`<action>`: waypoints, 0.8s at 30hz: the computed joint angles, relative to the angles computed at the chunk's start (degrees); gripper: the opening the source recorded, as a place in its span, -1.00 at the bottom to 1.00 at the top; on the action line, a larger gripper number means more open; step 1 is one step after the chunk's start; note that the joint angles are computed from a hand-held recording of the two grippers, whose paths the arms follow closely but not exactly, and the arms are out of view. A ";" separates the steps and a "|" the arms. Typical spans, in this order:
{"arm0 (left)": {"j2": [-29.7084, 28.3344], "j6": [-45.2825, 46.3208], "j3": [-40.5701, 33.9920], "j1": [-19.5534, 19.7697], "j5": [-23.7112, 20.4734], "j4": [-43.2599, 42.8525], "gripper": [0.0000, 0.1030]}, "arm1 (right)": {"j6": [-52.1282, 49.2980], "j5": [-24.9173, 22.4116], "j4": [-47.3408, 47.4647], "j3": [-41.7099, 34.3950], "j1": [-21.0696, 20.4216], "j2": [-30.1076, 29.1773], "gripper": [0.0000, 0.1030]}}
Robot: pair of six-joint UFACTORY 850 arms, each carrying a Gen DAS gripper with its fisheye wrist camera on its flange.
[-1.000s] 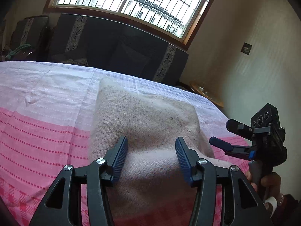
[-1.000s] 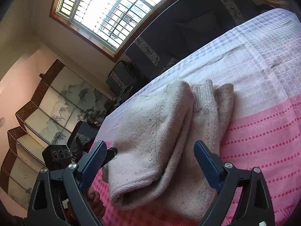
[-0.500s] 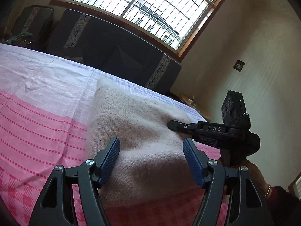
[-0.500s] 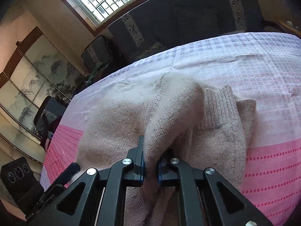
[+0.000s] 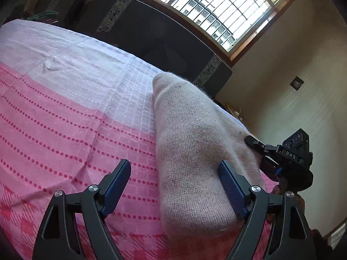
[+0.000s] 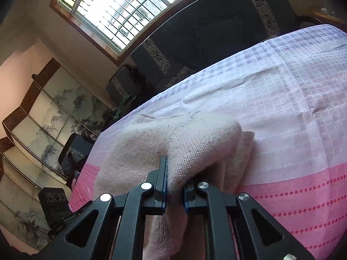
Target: Fold small clothes
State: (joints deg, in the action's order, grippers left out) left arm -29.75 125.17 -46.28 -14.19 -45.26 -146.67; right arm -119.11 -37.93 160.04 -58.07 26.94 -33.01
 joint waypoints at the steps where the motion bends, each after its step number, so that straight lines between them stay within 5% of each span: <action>1: 0.40 2.43 0.60 -0.25 -0.10 -2.82 0.61 | 0.20 0.90 0.26 -0.57 0.29 -0.04 -0.68; 2: 0.78 4.96 0.98 -0.68 0.62 -5.77 0.61 | 1.59 2.01 -0.64 -1.16 0.39 -0.15 -0.63; 6: 0.57 4.62 1.05 -0.43 0.68 -5.48 0.61 | 0.99 4.16 4.64 1.89 2.15 2.14 0.21; 10: -0.15 1.83 0.63 0.08 0.28 -3.34 0.61 | 3.70 -1.95 2.62 8.37 3.74 4.76 0.22; 13: -0.25 0.68 0.57 0.22 0.39 -2.97 0.61 | 9.48 0.03 -3.28 7.54 4.35 3.34 0.21; 15: -0.20 1.57 0.72 0.05 0.37 -3.90 0.61 | 8.05 5.59 -2.87 4.99 5.32 1.96 0.21; 19: -0.09 0.88 0.88 0.15 0.51 -3.46 0.63 | 9.75 3.73 -4.29 2.31 4.95 -0.25 0.21; 20: -0.12 0.70 0.88 0.18 0.53 -3.44 0.64 | 9.69 4.23 -4.31 1.58 5.01 -0.74 0.17; 22: 0.05 0.80 1.01 0.14 0.73 -3.73 0.64 | 8.82 6.17 -4.13 0.43 5.28 -1.26 -0.75; 24: 0.02 0.67 0.89 0.13 0.96 -3.34 0.64 | 6.42 8.56 -2.48 -0.26 5.63 -1.10 -0.76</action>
